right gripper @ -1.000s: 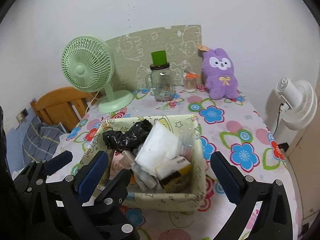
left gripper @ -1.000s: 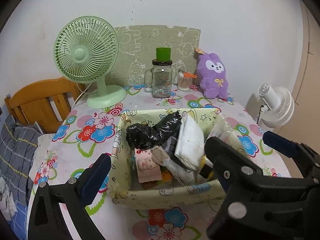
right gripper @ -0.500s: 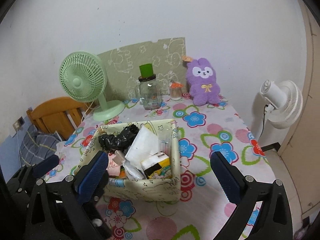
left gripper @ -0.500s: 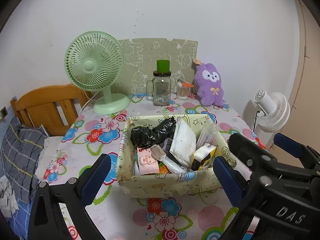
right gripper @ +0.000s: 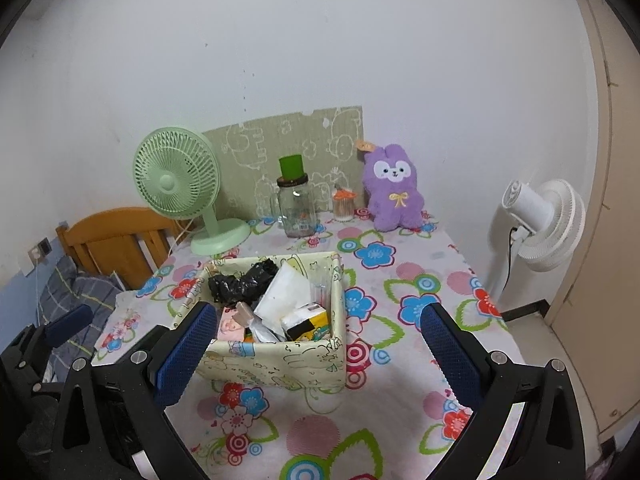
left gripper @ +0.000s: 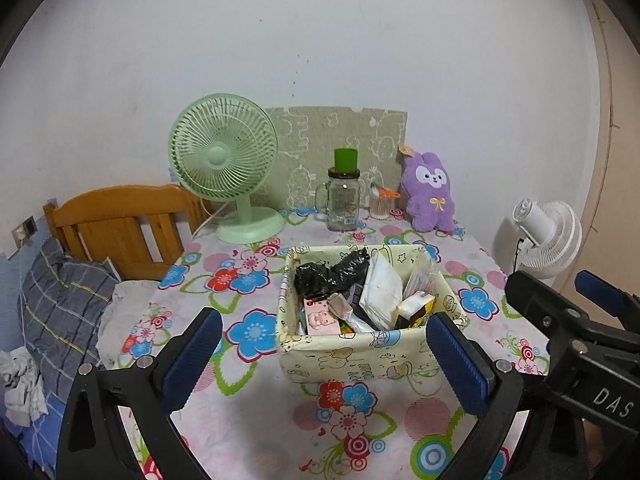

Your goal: Organize soft objects

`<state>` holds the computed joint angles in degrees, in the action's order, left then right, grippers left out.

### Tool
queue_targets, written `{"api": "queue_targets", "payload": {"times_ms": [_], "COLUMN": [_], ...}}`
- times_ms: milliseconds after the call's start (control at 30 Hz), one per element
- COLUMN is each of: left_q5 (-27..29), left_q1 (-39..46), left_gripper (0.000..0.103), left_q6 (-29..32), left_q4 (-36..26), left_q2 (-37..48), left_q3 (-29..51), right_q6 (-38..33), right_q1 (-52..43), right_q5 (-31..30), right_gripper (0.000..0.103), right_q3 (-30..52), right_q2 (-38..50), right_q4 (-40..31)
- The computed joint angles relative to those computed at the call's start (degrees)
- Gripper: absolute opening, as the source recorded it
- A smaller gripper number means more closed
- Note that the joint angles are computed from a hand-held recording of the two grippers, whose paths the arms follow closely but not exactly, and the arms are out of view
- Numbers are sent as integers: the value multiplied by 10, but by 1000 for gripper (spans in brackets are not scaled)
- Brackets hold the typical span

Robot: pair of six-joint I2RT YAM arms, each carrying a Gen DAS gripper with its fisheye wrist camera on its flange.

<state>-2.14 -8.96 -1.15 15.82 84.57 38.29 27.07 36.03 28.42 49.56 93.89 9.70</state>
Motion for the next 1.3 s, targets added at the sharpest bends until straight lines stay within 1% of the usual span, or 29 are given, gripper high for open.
{"api": "queue_targets", "payload": {"times_ms": [367, 600, 867, 1100, 1300], "left_q5": [6, 18, 22, 24, 24], "left_q1": [10, 24, 37, 39, 36], "left_gripper": [103, 103, 103, 103, 103], "left_q6": [1, -1, 1, -6, -6], "left_q4": [10, 18, 36, 36, 33], "left_q2": [-70, -103, -120, -112, -121], "left_q3": [-58, -82, -99, -97, -101], "right_q6": [18, 21, 34, 27, 22], "right_q1": [31, 47, 52, 55, 56], "right_q5": [51, 80, 81, 82, 83], "right_gripper": [103, 103, 103, 103, 103], "right_q3": [-48, -60, -80, -80, -78], "right_q2": [-61, -76, -79, -77, -76], "right_q4": [-14, -22, 6, 9, 12]}}
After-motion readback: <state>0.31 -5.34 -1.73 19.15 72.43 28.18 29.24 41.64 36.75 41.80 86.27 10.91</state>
